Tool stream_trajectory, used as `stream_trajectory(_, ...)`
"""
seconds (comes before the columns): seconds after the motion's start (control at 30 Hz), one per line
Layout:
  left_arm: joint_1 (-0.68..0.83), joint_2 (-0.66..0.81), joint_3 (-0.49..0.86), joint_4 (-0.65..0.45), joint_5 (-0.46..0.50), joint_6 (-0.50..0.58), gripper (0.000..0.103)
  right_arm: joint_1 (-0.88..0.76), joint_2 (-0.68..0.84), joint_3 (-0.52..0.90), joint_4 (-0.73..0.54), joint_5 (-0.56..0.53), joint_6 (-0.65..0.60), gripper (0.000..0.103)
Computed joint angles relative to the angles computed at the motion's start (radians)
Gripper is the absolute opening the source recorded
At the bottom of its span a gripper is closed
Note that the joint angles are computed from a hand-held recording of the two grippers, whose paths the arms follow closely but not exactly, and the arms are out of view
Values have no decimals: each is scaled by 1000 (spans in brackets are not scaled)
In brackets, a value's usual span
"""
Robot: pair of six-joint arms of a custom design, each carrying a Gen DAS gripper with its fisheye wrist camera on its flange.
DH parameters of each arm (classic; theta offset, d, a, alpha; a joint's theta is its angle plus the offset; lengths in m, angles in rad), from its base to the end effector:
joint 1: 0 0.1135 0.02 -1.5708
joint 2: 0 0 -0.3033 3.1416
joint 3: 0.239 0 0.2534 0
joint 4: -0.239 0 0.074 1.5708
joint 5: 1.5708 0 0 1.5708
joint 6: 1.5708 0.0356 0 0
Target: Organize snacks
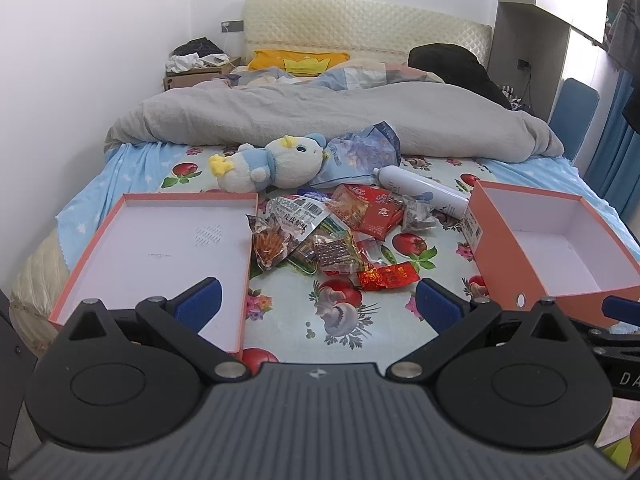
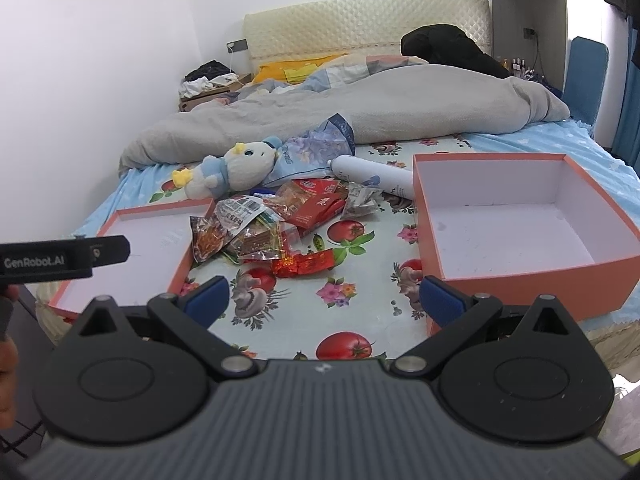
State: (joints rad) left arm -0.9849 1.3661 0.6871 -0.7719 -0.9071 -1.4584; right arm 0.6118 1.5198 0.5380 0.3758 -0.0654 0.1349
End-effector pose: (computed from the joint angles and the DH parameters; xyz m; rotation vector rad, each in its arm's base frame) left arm 0.1334 -0.1504 0.2073 -0.5889 2.1615 0.2471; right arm 0.2289 0.1634 0.1826 -0.5608 2.1464 0.4912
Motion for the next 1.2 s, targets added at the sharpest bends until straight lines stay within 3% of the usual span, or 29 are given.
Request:
stream_trajectory(0.47,-1,18,-30,47,13,1,103,-17,27,1,2,-37,5,103)
stream_trajectory(0.7,50,11,-79,140,54,60,103,-12,52,1,20,-29,2,103)
stream_trajectory(1.07,294,60,-175,513,202,384,103,-12,202,59,94,-68,15,103)
stream_trajectory(1.2,422,113,-197,673,299,508,103,-6,267,100,119,-92,-1,100)
